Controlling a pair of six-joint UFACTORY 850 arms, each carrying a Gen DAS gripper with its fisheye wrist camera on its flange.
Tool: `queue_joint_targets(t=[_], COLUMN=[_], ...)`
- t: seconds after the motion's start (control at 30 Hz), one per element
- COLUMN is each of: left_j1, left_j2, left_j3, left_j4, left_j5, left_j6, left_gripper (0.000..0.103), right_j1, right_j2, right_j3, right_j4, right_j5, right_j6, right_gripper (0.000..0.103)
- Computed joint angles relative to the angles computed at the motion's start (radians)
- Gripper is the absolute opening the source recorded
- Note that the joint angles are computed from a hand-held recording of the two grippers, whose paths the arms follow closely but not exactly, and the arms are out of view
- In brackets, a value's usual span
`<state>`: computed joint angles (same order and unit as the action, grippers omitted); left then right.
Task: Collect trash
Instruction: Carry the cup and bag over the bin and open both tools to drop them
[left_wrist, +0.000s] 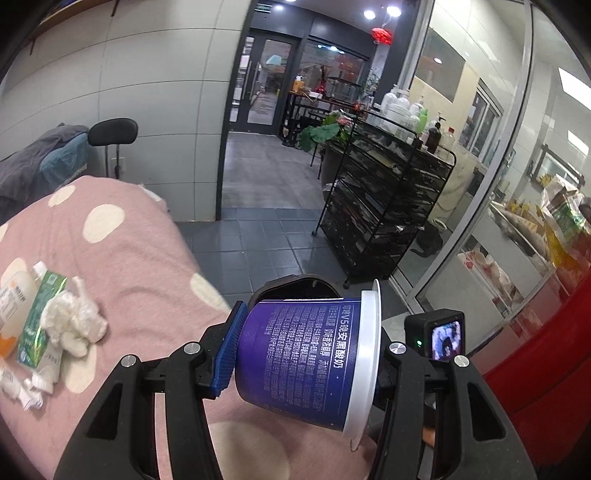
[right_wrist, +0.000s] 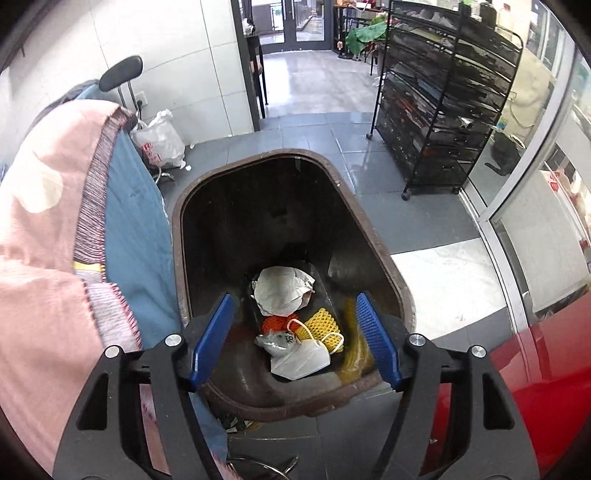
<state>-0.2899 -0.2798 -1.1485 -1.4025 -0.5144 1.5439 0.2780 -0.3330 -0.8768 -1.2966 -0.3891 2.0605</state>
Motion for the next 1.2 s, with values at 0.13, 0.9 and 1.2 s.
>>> queue_joint_targets(t=[0.13, 0.9, 1.2], left_j1=[-0.046, -0.201, -0.199], left_j2=[-0.060, -0.349, -0.372], left_j3=[-0.062, -0.347, -0.364], left_j4=[0.130, 0.764, 0.782], left_j5=[-0.002, -0.063, -0.090], left_j6=[-0.115, -0.728, -0.747], left_gripper=[0.052, 0.052, 0.055], right_j1=[0.010, 0.014, 0.017], right_j2=[0.058, 0.209, 0.213], right_j3=[0.048, 0.195, 0.202], right_j4=[-0.035, -0.013, -0.018], right_j5=[-0.026, -0.097, -0.106], right_j6=[0.060, 0.173, 0.193], right_gripper=[0.069, 0.070, 0.070])
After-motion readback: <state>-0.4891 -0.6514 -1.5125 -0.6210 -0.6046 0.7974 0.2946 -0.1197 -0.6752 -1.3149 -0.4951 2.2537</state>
